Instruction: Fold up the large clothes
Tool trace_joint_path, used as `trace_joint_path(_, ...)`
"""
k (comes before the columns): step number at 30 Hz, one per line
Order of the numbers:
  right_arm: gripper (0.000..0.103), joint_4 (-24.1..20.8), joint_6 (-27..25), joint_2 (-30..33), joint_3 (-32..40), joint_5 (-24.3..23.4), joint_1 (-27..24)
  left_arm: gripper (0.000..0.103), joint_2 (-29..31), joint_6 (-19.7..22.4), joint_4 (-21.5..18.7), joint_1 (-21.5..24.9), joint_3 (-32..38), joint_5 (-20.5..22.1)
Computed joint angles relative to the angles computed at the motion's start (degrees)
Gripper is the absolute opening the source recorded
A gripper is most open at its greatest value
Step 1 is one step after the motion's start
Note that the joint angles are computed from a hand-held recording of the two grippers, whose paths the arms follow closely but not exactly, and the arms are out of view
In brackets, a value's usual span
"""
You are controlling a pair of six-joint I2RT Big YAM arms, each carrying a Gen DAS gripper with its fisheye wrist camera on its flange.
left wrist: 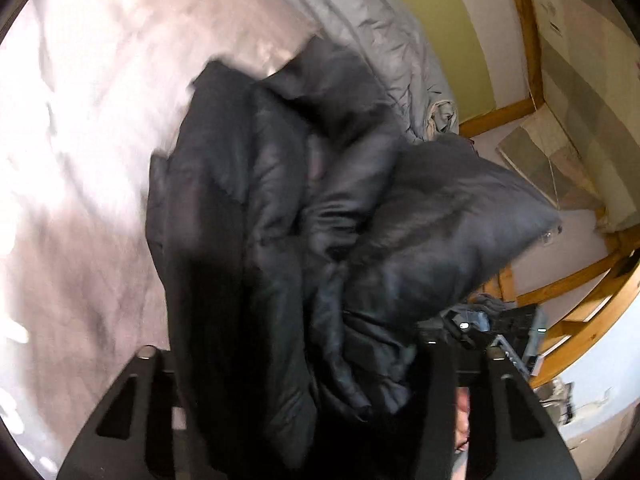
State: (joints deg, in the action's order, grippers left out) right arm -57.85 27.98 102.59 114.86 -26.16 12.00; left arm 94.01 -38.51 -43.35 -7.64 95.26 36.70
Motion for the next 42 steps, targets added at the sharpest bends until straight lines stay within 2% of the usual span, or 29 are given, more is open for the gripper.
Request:
trace_joint_path(3, 0.043, 6.0, -1.1, -3.3, -3.1, 1.6, 0.7, 0.040, -2.2, 5.2, 0.8, -1.5, 0.2, -5.7)
trace_joint_path(6, 0.043, 10.7, -1.7, -6.4, -5.6, 2.9, 1.1, 0.040, -4.1, 6.1, 5.0, -1.6, -1.2, -5.7)
trace_joint_path(9, 0.043, 12.6, -2.3, -8.0, -6.4, 3.0, 1.0, 0.040, -5.8, 9.0, 6.9, -2.3, -2.0, -8.0)
trace_joint_path(11, 0.043, 12.3, -3.0, -8.3, -6.1, 3.3, 1.0, 0.040, -6.8, 10.9, 7.5, -3.0, -2.5, -10.0)
trace_joint_path(18, 0.044, 12.4, -3.5, -10.1, -7.3, 1.9, 0.1, 0.040, -9.0, 13.6, 9.5, -5.4, -4.1, -15.3)
trace_joint_path(19, 0.044, 12.0, -4.1, -10.2, -7.0, 1.6, -0.1, 0.040, -7.7, 14.3, 9.7, -5.5, -2.5, -15.7)
trace_joint_path(22, 0.045, 12.0, -5.0, -10.7, -6.5, 0.1, -1.1, 0.040, -9.1, 15.4, 11.6, -6.9, -3.8, -17.0)
trace_joint_path(25, 0.045, 11.1, -5.8, -10.9, -4.9, -0.9, -2.5, 0.041, -7.9, 16.8, 10.6, -8.7, -0.5, -18.5)
trace_joint_path(30, 0.046, 10.8, -6.5, -12.6, -3.9, -1.5, -6.3, 0.041, -4.6, 16.0, 9.3, -12.3, 6.0, -20.6)
trace_joint_path(33, 0.046, 8.1, -7.7, -12.2, -1.1, -2.6, -9.3, 0.041, -1.5, 15.6, 7.4, -14.8, 11.3, -21.5)
trace_joint_path(36, 0.046, 4.2, -10.9, -11.6, 2.2, -4.3, -13.4, 0.041, 2.4, 14.7, 5.3, -17.5, 17.2, -21.7)
trace_joint_path(40, 0.047, -3.6, -16.5, -8.5, 9.4, -6.3, -19.7, 0.041, 8.8, 13.5, 1.9, -21.5, 26.5, -21.8)
trace_joint_path(42, 0.047, -9.8, -21.0, -5.6, 15.4, -6.8, -23.4, 0.041, 14.1, 12.0, -0.9, -23.7, 33.8, -20.7)
